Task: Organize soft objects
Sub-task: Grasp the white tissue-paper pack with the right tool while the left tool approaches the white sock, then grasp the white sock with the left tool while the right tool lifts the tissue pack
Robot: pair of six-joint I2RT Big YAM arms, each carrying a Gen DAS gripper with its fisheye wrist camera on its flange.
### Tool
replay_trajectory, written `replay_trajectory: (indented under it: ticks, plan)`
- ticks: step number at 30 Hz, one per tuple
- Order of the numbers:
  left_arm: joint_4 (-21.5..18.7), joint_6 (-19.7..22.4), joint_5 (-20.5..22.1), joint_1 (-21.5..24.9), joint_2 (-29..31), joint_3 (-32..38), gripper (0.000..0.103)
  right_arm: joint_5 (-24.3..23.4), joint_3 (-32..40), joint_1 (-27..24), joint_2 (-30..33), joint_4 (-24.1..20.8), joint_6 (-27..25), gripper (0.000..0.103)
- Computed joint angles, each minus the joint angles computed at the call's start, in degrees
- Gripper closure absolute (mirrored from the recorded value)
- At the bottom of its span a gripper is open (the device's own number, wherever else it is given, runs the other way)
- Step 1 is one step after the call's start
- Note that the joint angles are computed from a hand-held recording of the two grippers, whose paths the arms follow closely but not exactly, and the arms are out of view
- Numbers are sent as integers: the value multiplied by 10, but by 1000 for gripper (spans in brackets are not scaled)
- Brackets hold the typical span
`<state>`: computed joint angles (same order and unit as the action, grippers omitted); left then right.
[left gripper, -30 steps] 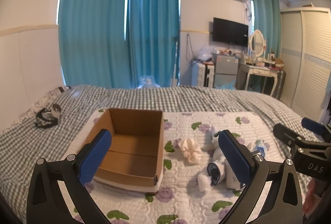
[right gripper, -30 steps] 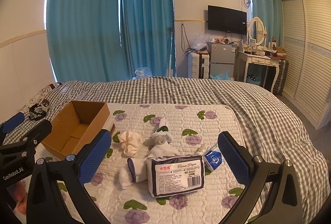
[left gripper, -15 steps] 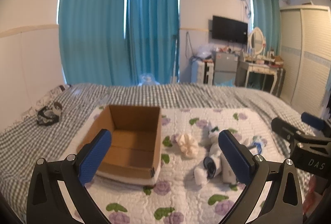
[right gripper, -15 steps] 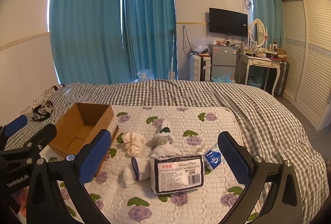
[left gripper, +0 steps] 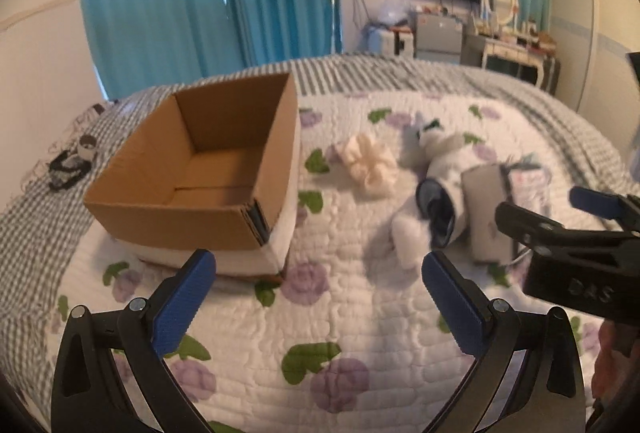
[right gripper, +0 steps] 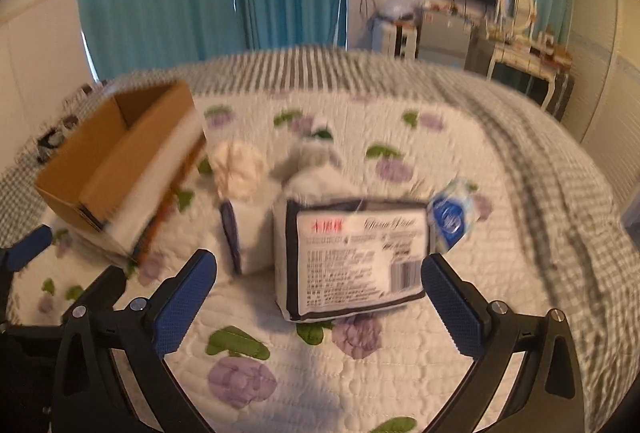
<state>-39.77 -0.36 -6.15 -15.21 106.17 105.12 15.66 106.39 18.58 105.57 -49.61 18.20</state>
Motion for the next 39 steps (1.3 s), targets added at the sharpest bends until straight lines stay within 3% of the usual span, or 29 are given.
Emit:
replay_trajectory:
  ticks: [7,14,16,21,25,28,36,39]
  plan:
    - [-17,4,8,6,23,18,0,-45,30,-20,41,-28,27,11]
    - [-31,6,8,2,31,28,0,-34,65,-25,74,-45,29,11]
    - [-34,6,8,0,33,34,0,-21,54,-27,68,-38,35,22]
    - [-37,10,21,-9,35,44,0,-44,-7,-37,21,20,48,42]
    - [-41,18,32,-19,45,65,0,-37,-23,-38,-5,27,30,53]
    - [-43,26,34,-24,58,94,1,-31,-25,-38,-21,30,18,55]
    - [-99,44,73,-37,123,207,11,24,-31,-39,-56,56,6,56]
    - [-110,58,89,-44,145,239,19,45,-24,-42,-58,54,3,56]
